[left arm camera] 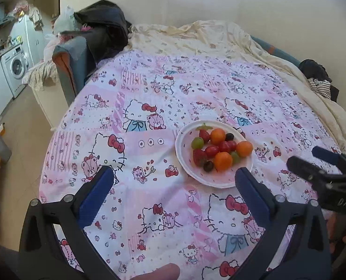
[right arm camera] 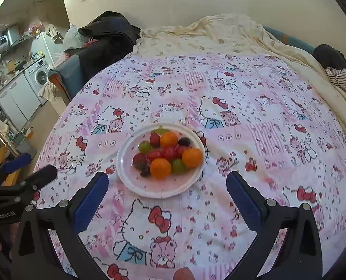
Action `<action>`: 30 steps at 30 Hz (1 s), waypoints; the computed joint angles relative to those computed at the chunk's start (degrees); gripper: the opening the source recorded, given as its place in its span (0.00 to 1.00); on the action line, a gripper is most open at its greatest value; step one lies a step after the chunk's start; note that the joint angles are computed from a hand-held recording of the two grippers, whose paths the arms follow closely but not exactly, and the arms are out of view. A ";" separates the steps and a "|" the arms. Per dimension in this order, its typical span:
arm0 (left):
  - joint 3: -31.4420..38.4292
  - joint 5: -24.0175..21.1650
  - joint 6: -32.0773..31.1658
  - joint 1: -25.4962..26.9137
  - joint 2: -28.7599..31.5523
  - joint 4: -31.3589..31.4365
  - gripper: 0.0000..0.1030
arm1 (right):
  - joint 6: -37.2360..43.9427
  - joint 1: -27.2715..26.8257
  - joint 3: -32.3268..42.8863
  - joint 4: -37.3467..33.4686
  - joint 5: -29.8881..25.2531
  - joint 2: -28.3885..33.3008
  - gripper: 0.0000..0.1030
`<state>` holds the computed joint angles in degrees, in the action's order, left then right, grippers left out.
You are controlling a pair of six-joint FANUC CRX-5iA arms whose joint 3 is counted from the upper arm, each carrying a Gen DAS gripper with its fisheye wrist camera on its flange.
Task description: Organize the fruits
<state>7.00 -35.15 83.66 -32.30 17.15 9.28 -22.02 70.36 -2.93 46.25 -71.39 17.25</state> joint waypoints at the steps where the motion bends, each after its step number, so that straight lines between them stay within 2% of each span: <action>1: -0.59 0.66 -0.06 -0.18 -0.54 -0.40 0.99 | -0.82 0.49 -0.14 0.27 -0.36 0.17 1.00; 5: -1.80 1.99 0.51 -0.77 -1.55 -1.94 0.99 | -2.29 1.86 0.43 1.09 -2.52 1.35 1.00; 9: -2.02 1.96 0.72 -0.70 -0.99 -0.72 0.99 | -4.89 2.79 -0.03 3.26 -4.49 2.11 1.00; 11: -1.90 2.37 1.87 -0.92 -0.67 -1.73 0.99 | -5.48 2.87 -0.27 4.04 -4.80 2.35 1.00; 14: -1.52 4.75 6.21 -1.77 -0.71 -6.88 1.00 | -3.67 2.62 0.60 3.90 -5.91 3.22 1.00; 23: -1.07 3.49 3.31 -0.85 0.81 -1.78 0.99 | -4.86 1.47 0.07 3.52 -4.80 3.38 1.00; 30: -1.03 3.39 3.31 -0.71 0.91 -1.53 1.00 | -6.36 1.34 -0.54 2.91 -3.95 2.87 1.00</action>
<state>5.97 -31.76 86.96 -33.01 18.06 7.75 -28.38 71.70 -3.47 49.16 -75.34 20.12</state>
